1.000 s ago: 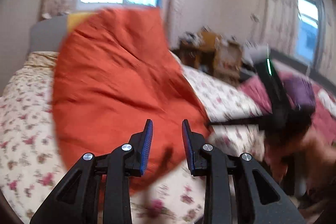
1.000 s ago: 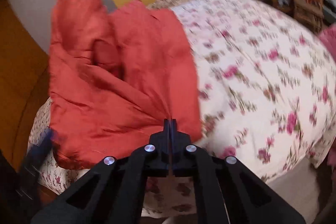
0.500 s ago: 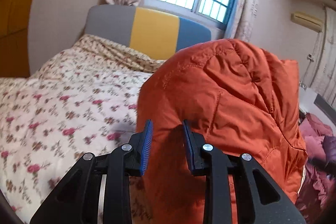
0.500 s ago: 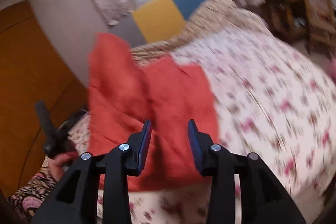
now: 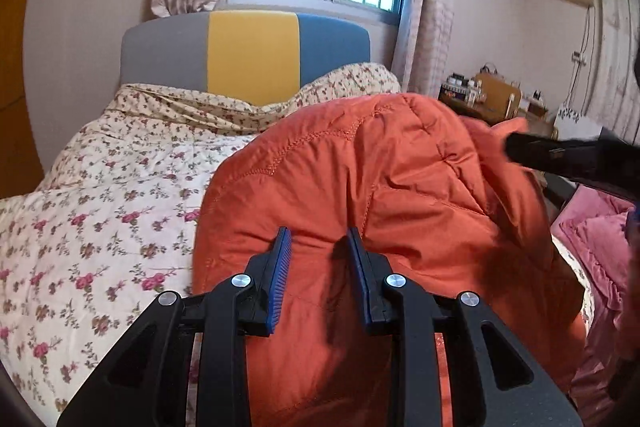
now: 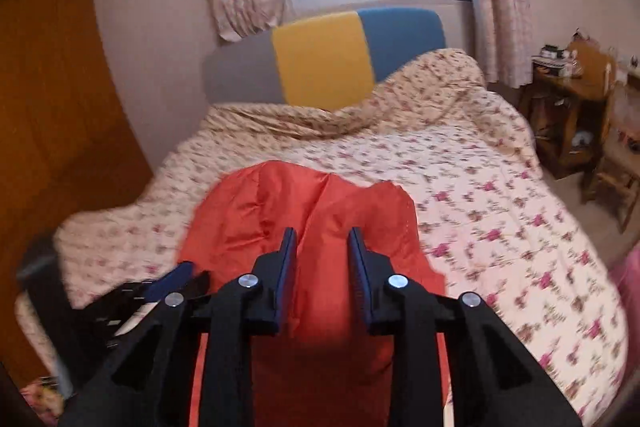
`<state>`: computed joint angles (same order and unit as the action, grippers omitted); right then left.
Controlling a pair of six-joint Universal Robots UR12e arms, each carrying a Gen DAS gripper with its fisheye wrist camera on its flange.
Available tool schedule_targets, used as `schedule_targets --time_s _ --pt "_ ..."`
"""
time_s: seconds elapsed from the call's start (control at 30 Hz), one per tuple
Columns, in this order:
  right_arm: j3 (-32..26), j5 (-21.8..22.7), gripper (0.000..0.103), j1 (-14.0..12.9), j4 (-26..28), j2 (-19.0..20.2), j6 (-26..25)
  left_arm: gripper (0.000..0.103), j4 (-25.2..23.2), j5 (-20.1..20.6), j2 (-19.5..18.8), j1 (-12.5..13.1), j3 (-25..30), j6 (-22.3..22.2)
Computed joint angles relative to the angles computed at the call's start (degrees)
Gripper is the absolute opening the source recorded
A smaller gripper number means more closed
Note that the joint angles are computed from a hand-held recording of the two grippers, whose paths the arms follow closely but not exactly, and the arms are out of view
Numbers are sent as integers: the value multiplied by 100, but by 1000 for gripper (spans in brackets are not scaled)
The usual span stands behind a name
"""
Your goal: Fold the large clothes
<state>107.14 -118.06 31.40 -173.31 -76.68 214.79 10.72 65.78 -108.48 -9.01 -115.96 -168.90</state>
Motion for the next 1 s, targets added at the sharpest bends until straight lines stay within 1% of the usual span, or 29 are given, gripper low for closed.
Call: schedule_targets --time_s 0.03,0.07,0.1,0.2,0.33,0.5,0.7,0.8,1.0 --pt "-37 -11 20 -68 215 45 68 27 -122 50 -7 -40 49 36" --pt "-31 12 18 -129 310 73 125 27 -196 76 -11 -60 72 57" --pt "-1 66 17 -184 368 95 191 27 -277 97 -14 -81 99 70" --pt "153 295 17 -318 230 141 290 27 -613 47 -43 -105 222 20" --pt "269 317 17 -390 115 209 316 27 -787 219 -97 -212 318 76" --pt "330 418 17 -481 59 307 294 27 -767 518 -181 -342 388 75" --pt "502 702 17 -628 -251 371 525 27 -761 801 -293 -486 487 104" --pt "580 795 17 -683 -441 425 616 27 -691 816 -357 -508 512 90" --pt "609 821 17 -719 -613 538 768 27 -576 798 -475 -532 551 86"
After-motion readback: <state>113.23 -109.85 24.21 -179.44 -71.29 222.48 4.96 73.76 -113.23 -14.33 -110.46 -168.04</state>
